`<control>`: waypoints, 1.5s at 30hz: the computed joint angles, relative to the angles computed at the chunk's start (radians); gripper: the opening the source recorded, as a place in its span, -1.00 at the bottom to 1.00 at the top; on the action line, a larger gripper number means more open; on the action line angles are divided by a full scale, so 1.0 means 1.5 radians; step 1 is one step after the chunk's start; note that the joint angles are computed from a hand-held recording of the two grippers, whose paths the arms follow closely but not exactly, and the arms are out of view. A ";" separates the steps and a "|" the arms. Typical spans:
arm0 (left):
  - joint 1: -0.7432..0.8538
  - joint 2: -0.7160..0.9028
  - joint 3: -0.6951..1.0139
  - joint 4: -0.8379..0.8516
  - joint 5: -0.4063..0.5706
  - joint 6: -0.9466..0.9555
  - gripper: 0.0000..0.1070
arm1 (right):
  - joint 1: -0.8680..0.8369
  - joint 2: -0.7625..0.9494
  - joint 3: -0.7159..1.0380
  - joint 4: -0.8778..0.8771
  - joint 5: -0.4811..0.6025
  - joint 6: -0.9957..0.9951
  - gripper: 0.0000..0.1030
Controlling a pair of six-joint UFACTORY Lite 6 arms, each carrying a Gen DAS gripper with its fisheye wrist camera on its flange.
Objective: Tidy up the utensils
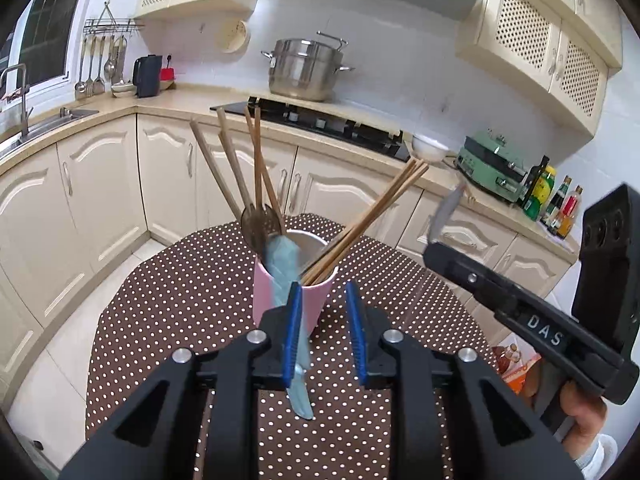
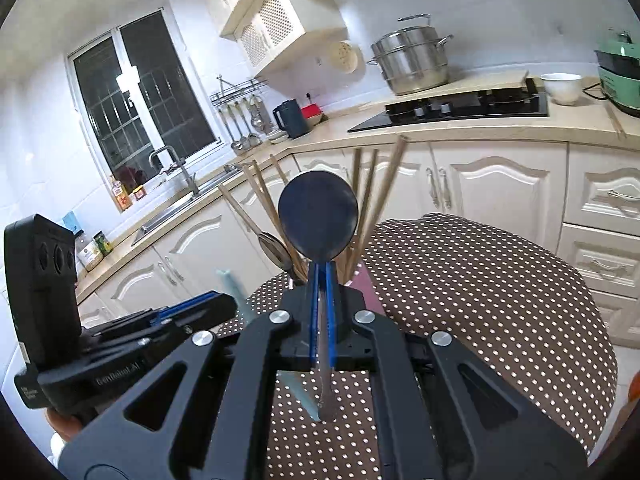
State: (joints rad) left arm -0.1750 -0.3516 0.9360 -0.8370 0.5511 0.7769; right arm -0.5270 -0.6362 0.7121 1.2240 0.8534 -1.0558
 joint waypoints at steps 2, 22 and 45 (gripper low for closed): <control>-0.002 0.019 0.001 0.006 -0.004 -0.001 -0.60 | 0.016 0.034 0.006 0.007 -0.017 -0.016 -0.93; 0.061 0.294 0.095 0.092 -0.061 -0.111 -0.34 | 0.192 0.042 -0.061 0.123 -0.290 -0.124 -0.93; -0.034 0.590 0.385 0.510 -0.021 -0.559 -0.12 | 0.133 0.184 -0.050 0.392 -0.257 -0.411 -0.92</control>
